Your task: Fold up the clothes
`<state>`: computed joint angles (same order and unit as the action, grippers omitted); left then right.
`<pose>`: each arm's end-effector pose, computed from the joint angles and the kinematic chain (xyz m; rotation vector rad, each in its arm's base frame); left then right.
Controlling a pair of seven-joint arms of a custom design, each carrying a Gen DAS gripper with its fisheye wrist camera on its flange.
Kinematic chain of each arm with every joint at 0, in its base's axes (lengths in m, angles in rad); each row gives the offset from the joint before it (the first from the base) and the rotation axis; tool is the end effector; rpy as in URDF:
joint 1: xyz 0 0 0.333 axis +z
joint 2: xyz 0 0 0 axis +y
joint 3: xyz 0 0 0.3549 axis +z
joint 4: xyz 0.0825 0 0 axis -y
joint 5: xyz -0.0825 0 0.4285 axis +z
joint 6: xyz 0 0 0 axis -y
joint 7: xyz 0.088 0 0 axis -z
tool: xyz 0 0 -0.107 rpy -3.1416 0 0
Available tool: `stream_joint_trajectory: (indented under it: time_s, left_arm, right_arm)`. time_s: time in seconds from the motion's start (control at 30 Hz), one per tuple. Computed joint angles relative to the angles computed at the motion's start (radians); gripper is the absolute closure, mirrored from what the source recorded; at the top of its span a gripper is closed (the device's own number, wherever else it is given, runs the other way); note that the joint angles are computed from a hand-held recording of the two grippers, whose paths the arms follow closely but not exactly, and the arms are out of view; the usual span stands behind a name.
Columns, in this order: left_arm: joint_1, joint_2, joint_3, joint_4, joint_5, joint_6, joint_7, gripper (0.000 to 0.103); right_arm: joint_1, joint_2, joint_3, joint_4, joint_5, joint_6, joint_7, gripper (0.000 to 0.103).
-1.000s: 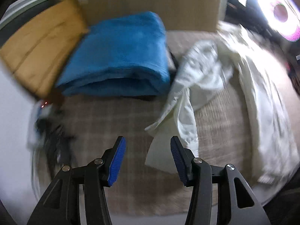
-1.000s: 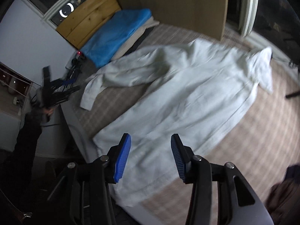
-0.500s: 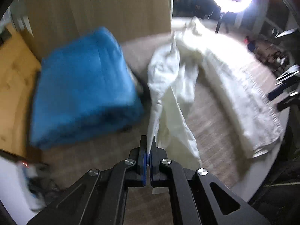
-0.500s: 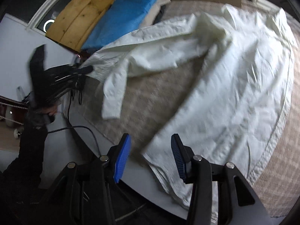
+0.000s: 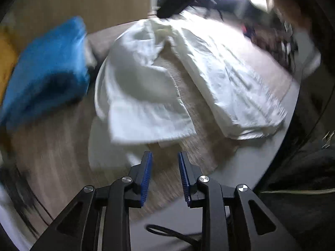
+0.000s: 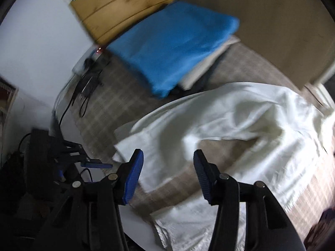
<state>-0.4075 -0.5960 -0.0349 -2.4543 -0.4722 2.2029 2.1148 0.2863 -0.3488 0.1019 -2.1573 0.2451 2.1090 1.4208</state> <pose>0.3753 -0.1972 0.5628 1.1777 -2.7757 0.8150 0.4643 0.2087 0.5978 -2.3558 1.4896 -0.0477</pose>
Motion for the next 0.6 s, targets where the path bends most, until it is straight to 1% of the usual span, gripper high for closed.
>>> stream_joint_trajectory:
  time_s: [0.07, 0.17, 0.23, 0.27, 0.37, 0.43, 0.5, 0.53, 0.57, 0.6]
  left_arm:
    - [0.027, -0.023, 0.003, -0.026, 0.002, 0.017, -0.044, 0.069]
    - [0.061, -0.021, 0.006, -0.049, 0.033, 0.064, -0.086, 0.069]
    - [0.066, -0.006, 0.022, -0.051, 0.037, 0.081, -0.090, 0.069]
    - [0.071, 0.001, 0.031, -0.049, 0.037, 0.074, -0.098, 0.069]
    - [0.074, 0.001, 0.042, -0.057, 0.030, 0.074, -0.096, 0.069]
    - [0.081, 0.000, 0.047, -0.060, 0.029, 0.065, -0.100, 0.069]
    - [0.085, 0.006, 0.050, -0.059, 0.019, 0.057, -0.111, 0.069]
    - [0.085, 0.010, 0.052, -0.057, 0.011, 0.051, -0.114, 0.069]
    - [0.080, 0.013, 0.050, -0.055, 0.002, 0.052, -0.110, 0.069]
    - [0.074, 0.015, 0.048, -0.054, -0.006, 0.054, -0.104, 0.069]
  right_arm:
    - [0.018, 0.036, 0.016, 0.007, -0.007, -0.005, -0.025, 0.054]
    - [0.046, 0.077, 0.033, -0.015, -0.008, 0.009, -0.039, 0.053]
    - [0.069, 0.101, 0.031, -0.033, 0.032, 0.014, -0.063, 0.053]
    - [0.075, 0.108, 0.037, -0.043, 0.030, 0.028, -0.061, 0.053]
    - [0.087, 0.118, 0.065, -0.077, -0.039, 0.106, -0.033, 0.053]
    - [0.095, 0.125, 0.078, -0.090, -0.099, 0.131, -0.024, 0.053]
    - [0.096, 0.134, 0.083, -0.094, -0.157, 0.130, -0.006, 0.054]
    - [0.097, 0.137, 0.082, -0.095, -0.177, 0.129, 0.002, 0.067]
    - [0.095, 0.132, 0.065, -0.090, -0.147, 0.119, 0.003, 0.080]
    - [0.092, 0.127, 0.049, -0.085, -0.117, 0.110, 0.005, 0.099]
